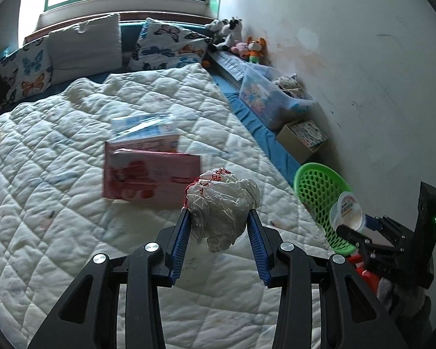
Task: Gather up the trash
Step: 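Carry the tub with the right gripper and the bag with the left gripper toward the basket, then open the right gripper to drop the clear tub into the basket, then lower the white plastic bag into the basket and open the left gripper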
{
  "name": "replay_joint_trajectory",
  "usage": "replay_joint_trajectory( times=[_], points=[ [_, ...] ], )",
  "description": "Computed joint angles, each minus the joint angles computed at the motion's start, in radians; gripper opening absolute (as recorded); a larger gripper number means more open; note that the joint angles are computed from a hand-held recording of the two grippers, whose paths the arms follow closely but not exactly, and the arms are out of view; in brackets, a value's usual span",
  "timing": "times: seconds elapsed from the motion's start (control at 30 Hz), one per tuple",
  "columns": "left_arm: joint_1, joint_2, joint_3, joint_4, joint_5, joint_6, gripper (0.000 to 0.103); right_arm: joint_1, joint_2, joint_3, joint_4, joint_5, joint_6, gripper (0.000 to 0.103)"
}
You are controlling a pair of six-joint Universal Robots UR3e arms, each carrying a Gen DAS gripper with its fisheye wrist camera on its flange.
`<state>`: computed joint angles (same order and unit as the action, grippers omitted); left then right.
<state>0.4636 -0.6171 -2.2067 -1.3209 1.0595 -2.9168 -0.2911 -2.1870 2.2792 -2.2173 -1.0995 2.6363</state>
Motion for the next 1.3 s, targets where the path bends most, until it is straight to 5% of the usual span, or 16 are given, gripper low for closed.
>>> replay_joint_trajectory(
  times=[0.13, 0.43, 0.83, 1.3],
  points=[
    [-0.212, -0.162, 0.003, 0.231, 0.112, -0.156, 0.039, -0.141, -0.029, 0.014, 0.073, 0.038, -0.083, 0.065],
    [-0.474, -0.415, 0.077, 0.448, 0.262, -0.311, 0.039, -0.317, -0.018, 0.046, 0.117, 0.076, -0.174, 0.065],
    [-0.69, -0.689, 0.215, 0.577, 0.359, -0.406, 0.039, -0.471, -0.101, 0.039, 0.29, 0.141, -0.306, 0.066],
    [-0.899, -1.057, 0.484, 0.622, 0.411, -0.477, 0.041, -0.765, -0.31, -0.02, 0.729, 0.226, -0.632, 0.071]
  ],
)
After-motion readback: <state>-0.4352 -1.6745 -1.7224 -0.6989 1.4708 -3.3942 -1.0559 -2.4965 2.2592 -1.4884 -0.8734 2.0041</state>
